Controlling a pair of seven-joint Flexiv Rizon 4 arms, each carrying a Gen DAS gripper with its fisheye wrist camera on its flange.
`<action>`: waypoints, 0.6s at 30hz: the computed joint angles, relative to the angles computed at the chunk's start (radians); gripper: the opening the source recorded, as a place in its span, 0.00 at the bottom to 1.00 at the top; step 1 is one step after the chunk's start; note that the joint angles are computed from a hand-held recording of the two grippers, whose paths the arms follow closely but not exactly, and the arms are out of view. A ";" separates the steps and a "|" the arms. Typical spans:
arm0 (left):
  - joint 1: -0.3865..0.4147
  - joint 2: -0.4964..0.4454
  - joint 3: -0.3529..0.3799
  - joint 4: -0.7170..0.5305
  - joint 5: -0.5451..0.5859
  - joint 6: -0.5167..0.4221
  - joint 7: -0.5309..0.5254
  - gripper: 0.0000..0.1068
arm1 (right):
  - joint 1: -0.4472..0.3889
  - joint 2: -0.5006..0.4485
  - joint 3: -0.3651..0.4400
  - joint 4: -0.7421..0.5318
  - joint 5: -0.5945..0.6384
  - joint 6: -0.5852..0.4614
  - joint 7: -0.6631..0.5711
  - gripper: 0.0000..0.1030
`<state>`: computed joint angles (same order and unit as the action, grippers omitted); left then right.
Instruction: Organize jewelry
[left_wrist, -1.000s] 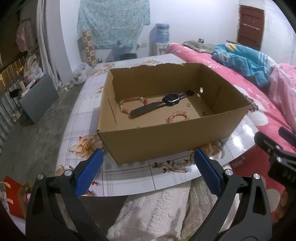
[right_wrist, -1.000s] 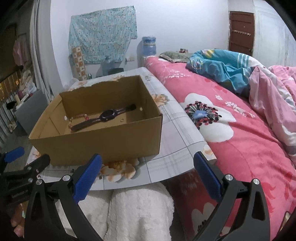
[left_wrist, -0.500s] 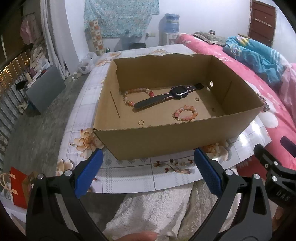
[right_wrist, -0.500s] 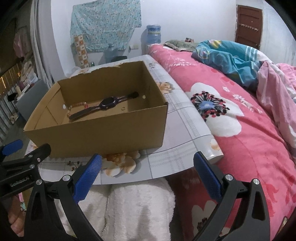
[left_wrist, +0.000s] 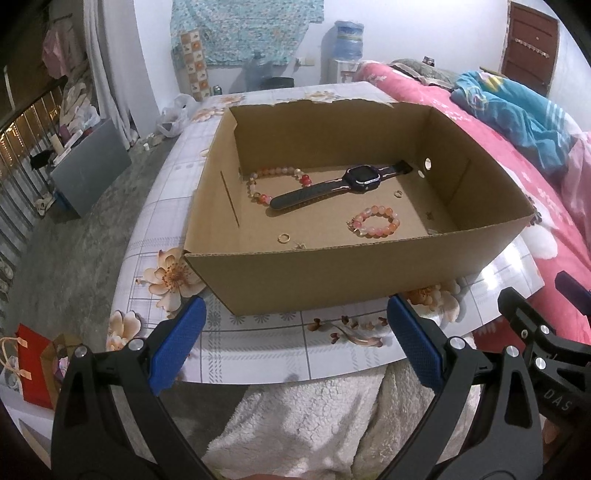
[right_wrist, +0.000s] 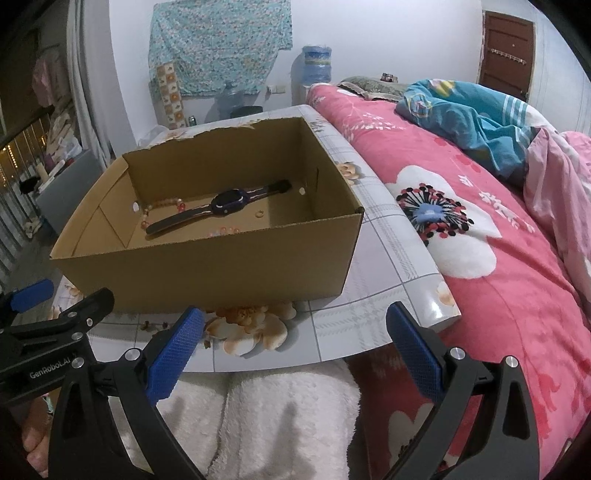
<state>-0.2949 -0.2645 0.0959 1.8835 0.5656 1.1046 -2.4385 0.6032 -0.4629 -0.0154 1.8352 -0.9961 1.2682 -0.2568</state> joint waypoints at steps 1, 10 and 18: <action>0.002 -0.001 -0.001 0.001 -0.003 0.001 0.001 0.89 | 0.001 -0.002 0.001 -0.003 0.001 -0.003 -0.002 0.94; 0.008 -0.002 0.000 0.008 -0.019 0.016 0.006 0.89 | 0.000 -0.005 0.003 -0.008 0.008 -0.003 -0.011 0.94; 0.011 0.000 0.003 0.017 -0.030 0.027 0.011 0.89 | 0.005 -0.013 0.003 -0.025 0.026 -0.012 -0.034 0.94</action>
